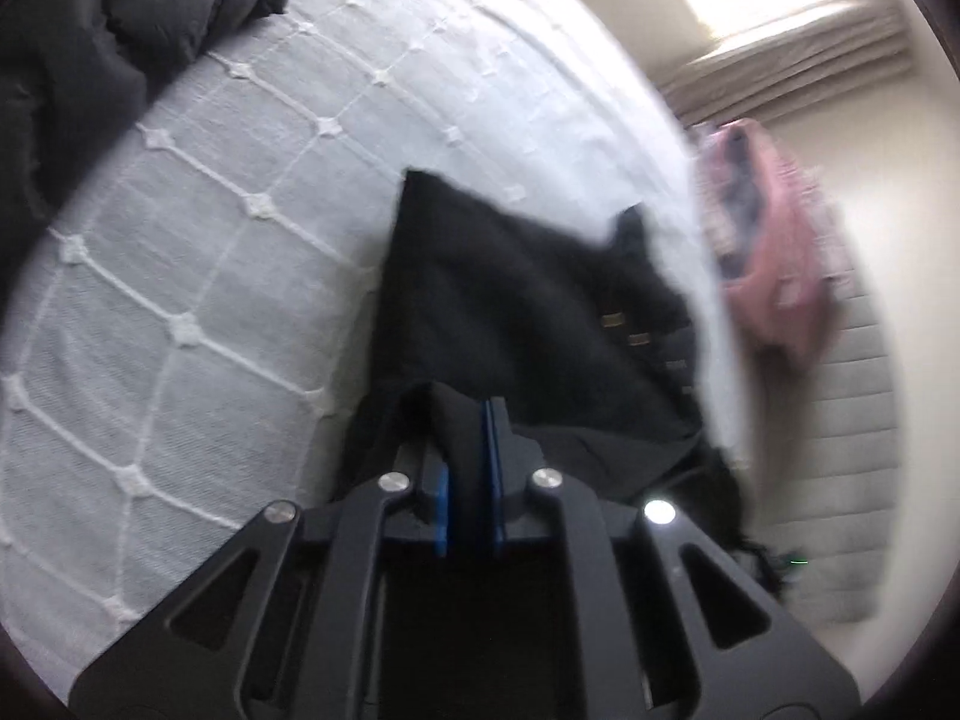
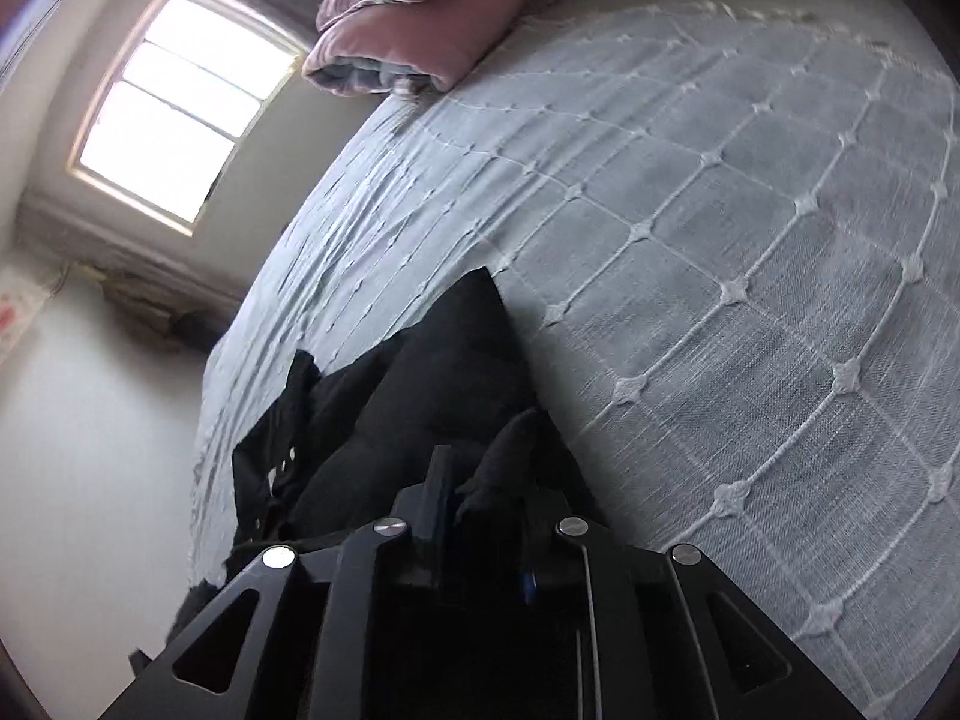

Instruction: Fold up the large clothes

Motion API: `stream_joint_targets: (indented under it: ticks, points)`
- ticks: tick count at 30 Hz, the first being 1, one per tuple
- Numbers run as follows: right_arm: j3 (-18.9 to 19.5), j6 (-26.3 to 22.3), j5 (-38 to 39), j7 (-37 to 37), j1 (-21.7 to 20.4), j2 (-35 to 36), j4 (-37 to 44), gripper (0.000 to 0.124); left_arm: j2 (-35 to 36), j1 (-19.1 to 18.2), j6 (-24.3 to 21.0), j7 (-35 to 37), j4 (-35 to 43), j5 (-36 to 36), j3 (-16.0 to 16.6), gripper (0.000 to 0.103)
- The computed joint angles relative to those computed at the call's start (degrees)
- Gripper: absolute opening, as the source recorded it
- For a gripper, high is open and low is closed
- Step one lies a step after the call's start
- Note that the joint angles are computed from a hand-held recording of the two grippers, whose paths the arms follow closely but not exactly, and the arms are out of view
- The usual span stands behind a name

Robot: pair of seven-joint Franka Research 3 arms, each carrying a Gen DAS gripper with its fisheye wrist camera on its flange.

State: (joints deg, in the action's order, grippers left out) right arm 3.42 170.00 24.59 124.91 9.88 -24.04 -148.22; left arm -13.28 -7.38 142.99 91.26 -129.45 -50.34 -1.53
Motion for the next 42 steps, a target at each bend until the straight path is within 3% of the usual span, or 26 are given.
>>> stream_joint_targets:
  ticks: [1, 2, 3, 4, 5, 6, 7, 9, 10, 13, 16, 17, 18, 19, 21, 25, 29, 34, 38, 42]
  points:
    - [-2.6, 2.0, 2.7, -3.0, 2.9, -0.6, -1.0, 0.025, -1.2, -0.1, 0.2, 2.5, -0.9, -1.4, 0.6, 0.022]
    - [-3.4, 3.3, 3.3, -4.5, 3.9, -1.5, -2.0, 0.042, -2.2, 0.0, 0.4, 3.5, -1.7, -1.2, 0.9, 0.024]
    - [-2.5, 3.6, 2.2, -4.9, 2.8, -2.8, -2.9, 0.069, -3.1, 0.2, 1.1, 3.7, -2.5, -0.9, 1.0, 0.033]
    - [-0.3, 3.5, 0.6, -4.2, 0.0, -4.3, -3.7, 0.080, -4.2, 0.8, 2.8, 2.4, -3.6, 0.4, 0.7, 0.055]
    - [1.3, 3.9, -0.6, -3.3, -2.0, -5.8, -4.7, 0.084, -6.1, 1.7, 7.0, -1.2, -5.6, 2.6, -0.3, 0.064]
    - [1.3, 5.4, -1.1, -3.9, -2.3, -7.2, -6.1, 0.084, -7.1, 1.2, 10.5, -1.6, -7.2, 2.1, -0.1, 0.073]
    - [0.5, 5.5, -1.5, -5.0, -1.8, -7.7, -6.3, 0.084, -7.3, -0.2, 12.8, -0.1, -7.8, 0.2, 1.1, 0.074]
    - [-1.4, 3.1, -2.9, -8.9, -0.5, -7.1, -5.1, 0.084, -6.5, -3.6, 9.9, 5.1, -7.2, -3.3, 4.8, 0.073]
    - [-0.6, 1.5, -4.3, -10.0, -1.5, -6.6, -4.6, 0.084, -6.1, -4.0, 8.6, 6.3, -7.0, -3.7, 5.2, 0.074]
    - [4.7, -4.1, -10.9, -9.2, -7.3, -3.4, -1.3, 0.084, -3.0, -1.7, 8.1, 2.4, -5.4, 6.1, 1.2, 0.073]
    - [4.0, -2.4, -12.1, -9.8, -5.9, -1.4, -0.3, 0.075, -0.4, -0.7, 10.4, -1.9, -4.2, 14.6, -1.5, 0.073]
    - [4.3, -1.2, -12.6, -9.7, -5.9, -0.8, -0.2, 0.056, 0.0, -0.8, 11.3, -2.4, -4.0, 16.2, -1.8, 0.072]
    - [5.1, -1.4, -13.8, -9.5, -6.5, -0.2, 0.5, 0.026, 0.4, -1.0, 11.8, -2.7, -3.8, 17.4, -1.9, 0.059]
    - [5.7, -2.4, -14.9, -9.2, -6.9, 0.4, 1.3, 0.016, 1.1, -1.0, 11.8, -3.2, -3.1, 20.0, -2.5, 0.037]
    - [9.9, -3.5, -20.6, -5.6, -10.9, 0.6, 2.0, 0.009, 1.0, -0.7, 11.6, -5.3, -2.8, 24.9, -3.4, 0.008]
    - [14.4, -1.5, -29.2, -0.3, -15.2, -1.6, 1.3, 0.007, -1.5, 2.2, 14.4, -17.1, -4.1, 41.3, -7.2, 0.006]
    - [15.1, -0.9, -32.1, 1.5, -16.2, -3.0, 2.8, 0.005, -2.8, 3.1, 13.3, -25.1, -2.5, 49.3, -7.7, 0.006]
    - [14.8, -1.6, -34.9, 0.5, -16.4, 0.9, 10.3, 0.005, -0.2, 3.2, 10.9, -32.6, 5.7, 54.8, -7.3, 0.006]
    - [16.8, -2.4, -41.6, 5.9, -20.5, 7.4, 19.8, 0.005, 9.1, 5.7, 6.7, -41.8, 18.9, 69.0, -9.4, 0.006]
    - [16.6, -3.9, -46.7, 12.6, -21.8, 19.5, 33.0, 0.005, 22.6, 3.4, 2.1, -43.7, 34.1, 75.0, -7.6, 0.006]
